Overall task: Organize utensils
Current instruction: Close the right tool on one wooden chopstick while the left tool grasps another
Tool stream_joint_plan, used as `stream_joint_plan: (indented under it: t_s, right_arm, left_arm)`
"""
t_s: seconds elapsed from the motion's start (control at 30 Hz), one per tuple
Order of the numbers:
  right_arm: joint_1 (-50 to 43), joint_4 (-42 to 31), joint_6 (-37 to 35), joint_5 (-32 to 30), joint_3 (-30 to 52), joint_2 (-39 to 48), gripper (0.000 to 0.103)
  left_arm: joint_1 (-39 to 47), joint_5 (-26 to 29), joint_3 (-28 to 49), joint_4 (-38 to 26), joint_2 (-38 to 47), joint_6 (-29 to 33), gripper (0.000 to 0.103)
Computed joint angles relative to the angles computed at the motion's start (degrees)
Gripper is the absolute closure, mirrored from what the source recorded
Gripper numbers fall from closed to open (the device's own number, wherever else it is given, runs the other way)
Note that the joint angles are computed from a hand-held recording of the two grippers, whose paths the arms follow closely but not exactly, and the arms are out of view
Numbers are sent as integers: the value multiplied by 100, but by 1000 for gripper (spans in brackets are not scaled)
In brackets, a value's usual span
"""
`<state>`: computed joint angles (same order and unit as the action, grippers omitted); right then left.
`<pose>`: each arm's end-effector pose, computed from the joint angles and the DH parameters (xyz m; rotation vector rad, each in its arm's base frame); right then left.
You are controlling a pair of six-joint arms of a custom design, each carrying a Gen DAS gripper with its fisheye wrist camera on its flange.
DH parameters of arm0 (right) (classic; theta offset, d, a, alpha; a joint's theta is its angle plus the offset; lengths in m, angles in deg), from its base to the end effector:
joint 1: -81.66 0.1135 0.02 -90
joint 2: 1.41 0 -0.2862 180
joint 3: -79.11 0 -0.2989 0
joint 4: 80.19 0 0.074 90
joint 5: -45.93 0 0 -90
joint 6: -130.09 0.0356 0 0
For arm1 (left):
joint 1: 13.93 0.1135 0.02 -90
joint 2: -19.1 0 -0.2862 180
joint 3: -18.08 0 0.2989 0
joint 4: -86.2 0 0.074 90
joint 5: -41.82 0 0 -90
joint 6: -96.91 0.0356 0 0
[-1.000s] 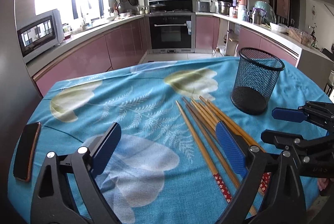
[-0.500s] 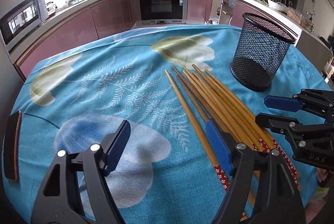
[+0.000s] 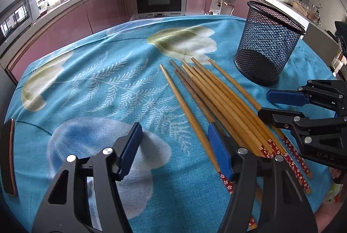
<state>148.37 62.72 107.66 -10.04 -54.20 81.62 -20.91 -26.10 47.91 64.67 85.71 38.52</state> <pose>0.1193 0.2269 0.1213 0.1295 2.4857 0.0380 0.1989 -0.0378 0.1062 0.9586 2.3184 -0.3258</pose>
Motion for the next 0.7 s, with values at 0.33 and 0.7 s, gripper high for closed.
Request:
stream_joint_plan:
  t_s: [0.33,0.7]
  right_arm:
    - [-262,26,-327,-76,222,260,80]
    - [-496,574,-558,-224,-11,78,97]
  left_arm:
    - [46,70,356,-206,378,101,61]
    - [-178,-51,548,-77,641,-436,91]
